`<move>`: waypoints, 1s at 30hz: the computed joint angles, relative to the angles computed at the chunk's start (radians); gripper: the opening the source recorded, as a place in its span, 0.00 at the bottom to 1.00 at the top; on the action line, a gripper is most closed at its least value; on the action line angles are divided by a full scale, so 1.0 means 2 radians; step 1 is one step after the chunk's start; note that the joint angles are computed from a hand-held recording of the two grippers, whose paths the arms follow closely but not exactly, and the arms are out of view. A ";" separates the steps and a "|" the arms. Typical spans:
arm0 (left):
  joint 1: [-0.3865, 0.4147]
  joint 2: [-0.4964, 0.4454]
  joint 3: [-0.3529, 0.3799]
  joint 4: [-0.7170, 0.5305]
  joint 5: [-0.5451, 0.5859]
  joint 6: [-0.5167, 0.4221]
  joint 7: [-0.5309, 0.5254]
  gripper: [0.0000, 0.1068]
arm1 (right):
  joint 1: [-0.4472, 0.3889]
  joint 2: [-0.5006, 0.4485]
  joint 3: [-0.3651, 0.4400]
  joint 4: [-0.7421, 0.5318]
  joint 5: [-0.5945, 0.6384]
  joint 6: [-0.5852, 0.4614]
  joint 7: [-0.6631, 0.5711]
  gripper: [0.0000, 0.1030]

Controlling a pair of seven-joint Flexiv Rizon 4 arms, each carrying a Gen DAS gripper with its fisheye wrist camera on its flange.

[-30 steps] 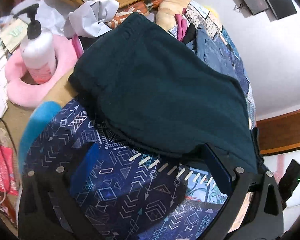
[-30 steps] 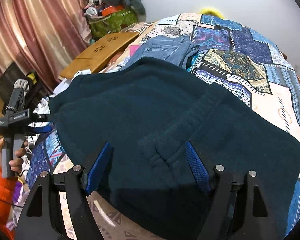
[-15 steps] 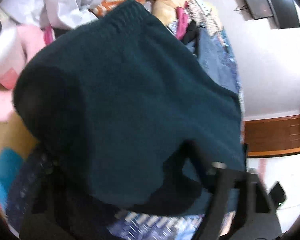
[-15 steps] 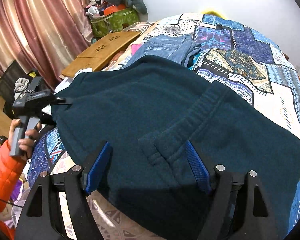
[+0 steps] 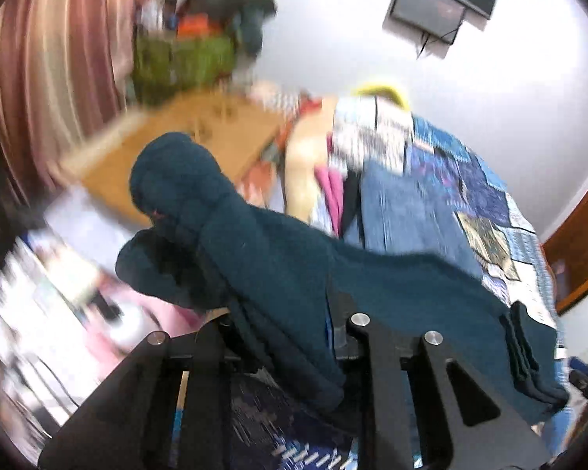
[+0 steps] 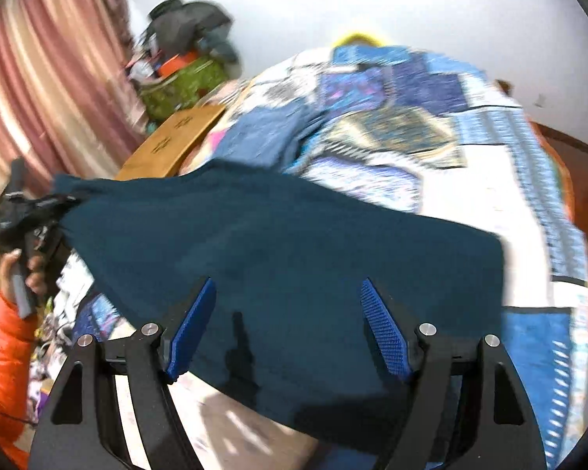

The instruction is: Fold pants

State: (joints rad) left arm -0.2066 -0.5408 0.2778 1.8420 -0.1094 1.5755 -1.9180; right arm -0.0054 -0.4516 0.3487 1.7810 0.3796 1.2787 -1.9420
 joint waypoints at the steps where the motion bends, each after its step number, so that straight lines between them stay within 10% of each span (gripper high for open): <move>1: -0.021 0.002 0.023 -0.009 0.008 -0.001 -0.006 0.20 | 0.003 0.004 -0.011 0.007 -0.005 0.007 0.008 0.71; 7: -0.041 0.028 0.005 -0.041 0.033 0.012 0.020 0.20 | 0.007 0.013 -0.062 0.052 -0.054 0.044 0.074 0.71; 17: -0.012 -0.032 -0.152 -0.199 -0.002 -0.022 0.131 0.19 | -0.085 -0.002 0.020 0.043 0.036 0.004 0.005 0.71; 30: -0.090 -0.161 -0.180 -0.383 -0.019 -0.182 0.224 0.19 | -0.079 0.012 0.002 0.037 0.123 -0.026 -0.064 0.71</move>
State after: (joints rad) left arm -0.3864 -0.8630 -0.0822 1.0768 -0.1480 1.2105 -1.4700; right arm -0.1629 -0.4267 0.3523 1.8543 0.6251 1.2274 -2.0709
